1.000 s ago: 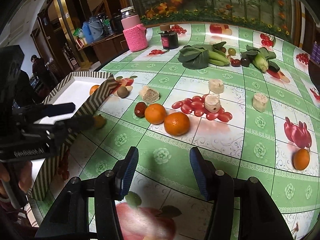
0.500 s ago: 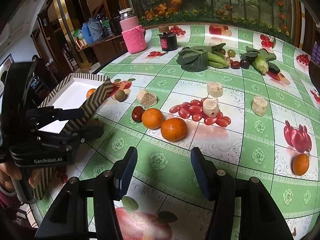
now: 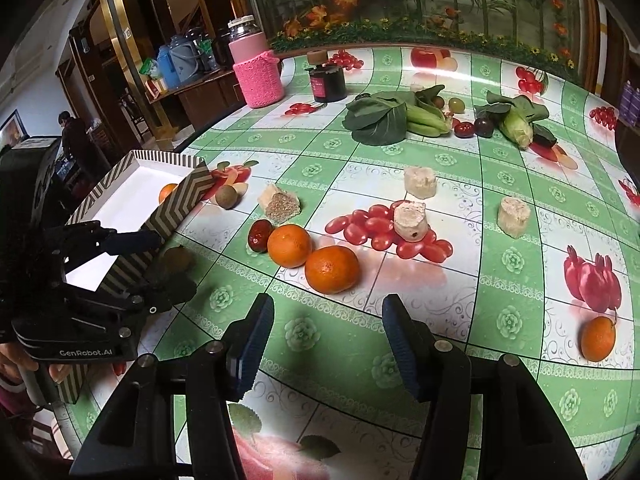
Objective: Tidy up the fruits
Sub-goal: 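Move both grippers back out of the tray toward the fruits on the table, then grasp a second brown round fruit with the left gripper while the right gripper grasps an orange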
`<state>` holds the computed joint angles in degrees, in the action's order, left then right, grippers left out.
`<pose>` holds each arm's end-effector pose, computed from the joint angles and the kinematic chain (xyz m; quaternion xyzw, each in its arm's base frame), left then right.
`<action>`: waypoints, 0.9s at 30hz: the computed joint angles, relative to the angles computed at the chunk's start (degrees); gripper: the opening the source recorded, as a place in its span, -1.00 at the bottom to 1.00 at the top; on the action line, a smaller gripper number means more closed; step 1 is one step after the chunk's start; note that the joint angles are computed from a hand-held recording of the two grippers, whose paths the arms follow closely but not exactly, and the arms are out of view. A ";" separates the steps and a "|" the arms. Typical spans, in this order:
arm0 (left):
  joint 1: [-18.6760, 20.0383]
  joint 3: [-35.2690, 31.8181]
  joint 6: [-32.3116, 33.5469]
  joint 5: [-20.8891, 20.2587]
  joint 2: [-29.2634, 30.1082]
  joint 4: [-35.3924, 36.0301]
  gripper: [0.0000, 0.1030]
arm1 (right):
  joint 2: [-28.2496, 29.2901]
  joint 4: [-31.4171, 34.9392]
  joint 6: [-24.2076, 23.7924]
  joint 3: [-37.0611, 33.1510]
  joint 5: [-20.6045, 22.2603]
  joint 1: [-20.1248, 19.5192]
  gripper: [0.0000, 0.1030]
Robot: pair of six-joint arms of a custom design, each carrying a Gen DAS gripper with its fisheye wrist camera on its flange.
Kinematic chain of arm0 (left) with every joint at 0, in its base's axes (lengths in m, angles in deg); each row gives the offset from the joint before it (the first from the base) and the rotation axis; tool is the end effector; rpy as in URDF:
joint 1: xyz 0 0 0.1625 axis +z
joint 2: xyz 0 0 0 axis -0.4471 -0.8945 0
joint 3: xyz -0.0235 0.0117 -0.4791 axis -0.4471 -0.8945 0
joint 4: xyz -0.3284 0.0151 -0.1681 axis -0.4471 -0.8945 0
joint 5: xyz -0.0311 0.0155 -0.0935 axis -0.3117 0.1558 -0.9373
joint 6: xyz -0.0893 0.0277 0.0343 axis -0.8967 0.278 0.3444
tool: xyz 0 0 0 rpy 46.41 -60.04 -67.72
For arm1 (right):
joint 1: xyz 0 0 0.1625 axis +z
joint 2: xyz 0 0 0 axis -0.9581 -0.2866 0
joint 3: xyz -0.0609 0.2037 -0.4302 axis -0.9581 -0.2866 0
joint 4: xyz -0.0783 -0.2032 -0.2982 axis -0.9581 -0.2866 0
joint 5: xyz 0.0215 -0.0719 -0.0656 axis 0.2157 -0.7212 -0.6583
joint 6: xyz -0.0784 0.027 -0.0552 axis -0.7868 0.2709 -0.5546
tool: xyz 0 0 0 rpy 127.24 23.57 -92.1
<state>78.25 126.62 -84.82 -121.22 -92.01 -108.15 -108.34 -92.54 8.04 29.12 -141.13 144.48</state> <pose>-0.2902 -0.7057 -0.1605 0.1746 0.8888 -0.2149 0.3652 -0.1192 -0.7411 0.2454 0.3156 -0.9051 0.2022 0.2008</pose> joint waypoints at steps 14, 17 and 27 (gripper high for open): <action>0.87 -0.76 -2.16 -2.20 -0.24 2.49 -0.37 | 1.76 1.57 0.69 -2.96 -0.50 0.45 0.13; 0.94 -0.59 -2.56 -2.06 -0.36 2.14 -0.51 | 2.52 2.13 0.81 -4.07 -0.82 0.70 0.13; 0.83 1.43 -2.38 -2.45 -1.07 -1.93 -0.61 | 3.55 1.77 0.23 -4.81 -2.23 0.84 -0.37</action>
